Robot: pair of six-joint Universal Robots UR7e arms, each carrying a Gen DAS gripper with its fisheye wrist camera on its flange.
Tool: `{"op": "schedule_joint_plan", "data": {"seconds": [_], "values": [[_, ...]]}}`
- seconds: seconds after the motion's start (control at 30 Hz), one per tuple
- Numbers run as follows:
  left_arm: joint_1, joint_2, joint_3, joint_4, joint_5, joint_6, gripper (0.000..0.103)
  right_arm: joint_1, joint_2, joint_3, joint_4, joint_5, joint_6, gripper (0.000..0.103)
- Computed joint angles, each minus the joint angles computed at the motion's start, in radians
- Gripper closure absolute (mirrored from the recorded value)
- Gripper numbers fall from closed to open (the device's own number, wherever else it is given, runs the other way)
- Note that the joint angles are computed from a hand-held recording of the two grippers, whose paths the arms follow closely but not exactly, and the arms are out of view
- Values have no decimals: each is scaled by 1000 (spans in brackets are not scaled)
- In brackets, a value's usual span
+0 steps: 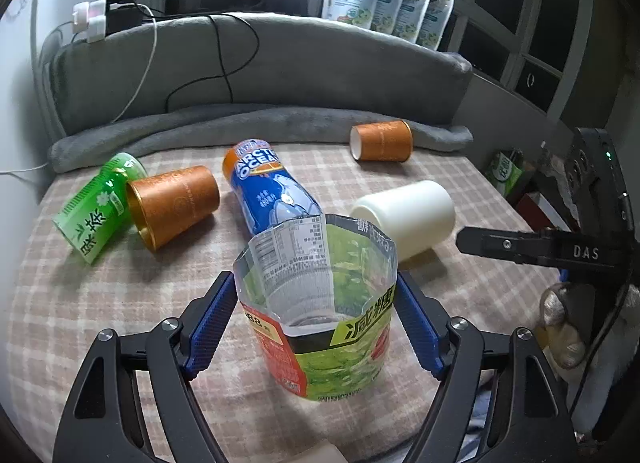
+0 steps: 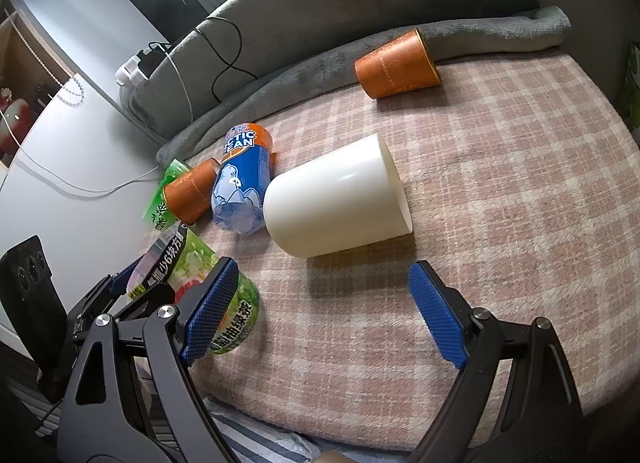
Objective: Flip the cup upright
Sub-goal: 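Rotate the bottle with the left gripper until its open end faces up, then lower the upright bottle onto the table and open the left gripper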
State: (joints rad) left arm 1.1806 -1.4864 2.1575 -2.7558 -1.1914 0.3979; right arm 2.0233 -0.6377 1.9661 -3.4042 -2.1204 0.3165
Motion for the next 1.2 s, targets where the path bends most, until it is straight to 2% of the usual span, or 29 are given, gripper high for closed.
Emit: {"op": "schedule_joint_plan", "data": {"seconds": [0.17,0.43,0.73,0.9,1.03,1.2], "values": [[0,-16,5,38,-28,-8,23,7,2,5,-12,-6,3,13],[-11,-47,27,54,-35,-6,21,29,4,16,-54,-42,-20,13],[-26,-94,56,41,-27,-3,20,80,21,10,-116,-128,-83,13],[-34,-141,80,31,-28,-1,20,122,48,-1,-169,-206,-141,13],[-41,-185,105,-21,-16,5,20,156,79,-16,-222,-276,-188,13],[-53,-216,145,-194,31,32,19,194,128,-51,-296,-377,-262,13]]}}
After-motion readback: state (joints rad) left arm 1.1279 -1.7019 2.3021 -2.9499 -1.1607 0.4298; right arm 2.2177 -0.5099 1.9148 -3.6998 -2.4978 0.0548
